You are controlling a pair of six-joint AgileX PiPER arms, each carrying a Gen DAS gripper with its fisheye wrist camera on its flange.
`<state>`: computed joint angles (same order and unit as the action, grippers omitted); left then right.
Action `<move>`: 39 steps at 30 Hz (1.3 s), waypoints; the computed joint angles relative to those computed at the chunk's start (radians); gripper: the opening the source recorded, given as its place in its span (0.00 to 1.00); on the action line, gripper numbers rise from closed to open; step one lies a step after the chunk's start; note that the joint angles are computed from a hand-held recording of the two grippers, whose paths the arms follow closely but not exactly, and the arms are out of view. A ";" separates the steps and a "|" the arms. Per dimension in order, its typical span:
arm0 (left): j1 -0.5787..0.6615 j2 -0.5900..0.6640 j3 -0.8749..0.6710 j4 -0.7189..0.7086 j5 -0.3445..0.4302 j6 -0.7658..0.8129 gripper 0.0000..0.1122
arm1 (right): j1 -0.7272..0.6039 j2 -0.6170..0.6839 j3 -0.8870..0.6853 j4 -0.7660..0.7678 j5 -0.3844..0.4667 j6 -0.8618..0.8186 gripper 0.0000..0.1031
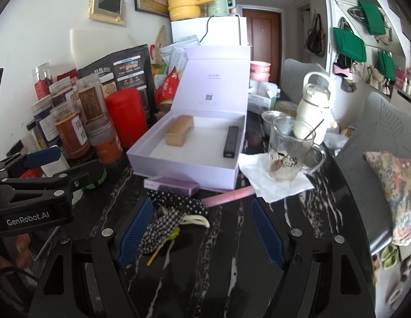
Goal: Organize rigid objects
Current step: 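Withdraw both open tools from the white box, then grasp the gingham scrunchie with right tool while left tool moves toward the green lollipop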
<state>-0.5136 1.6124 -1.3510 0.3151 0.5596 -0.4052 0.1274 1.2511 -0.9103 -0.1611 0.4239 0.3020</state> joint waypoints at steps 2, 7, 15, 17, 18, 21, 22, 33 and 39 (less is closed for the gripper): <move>0.007 -0.002 0.012 -0.007 -0.007 -0.002 0.87 | 0.002 0.007 0.012 0.013 -0.012 -0.013 0.76; 0.024 -0.006 0.036 -0.015 -0.010 0.010 0.87 | 0.001 0.022 0.037 0.078 -0.046 -0.056 0.75; 0.062 -0.039 0.120 -0.065 -0.069 0.060 0.87 | -0.018 0.065 0.062 0.285 -0.083 -0.238 0.73; 0.062 -0.040 0.136 -0.043 -0.075 0.046 0.87 | -0.026 0.085 0.063 0.355 -0.082 -0.300 0.72; 0.065 -0.040 0.144 -0.037 -0.083 0.040 0.87 | -0.026 0.093 0.066 0.375 -0.085 -0.319 0.72; 0.079 -0.038 0.173 -0.037 -0.114 0.021 0.87 | -0.033 0.119 0.076 0.482 -0.090 -0.428 0.72; 0.083 -0.033 0.179 -0.042 -0.118 0.022 0.87 | -0.033 0.128 0.078 0.500 -0.092 -0.446 0.71; 0.113 0.036 0.203 -0.098 -0.132 0.077 0.87 | -0.037 0.254 0.045 0.747 -0.082 -0.694 0.70; 0.122 0.040 0.182 -0.088 -0.114 0.099 0.87 | -0.042 0.307 -0.009 0.814 -0.069 -0.748 0.64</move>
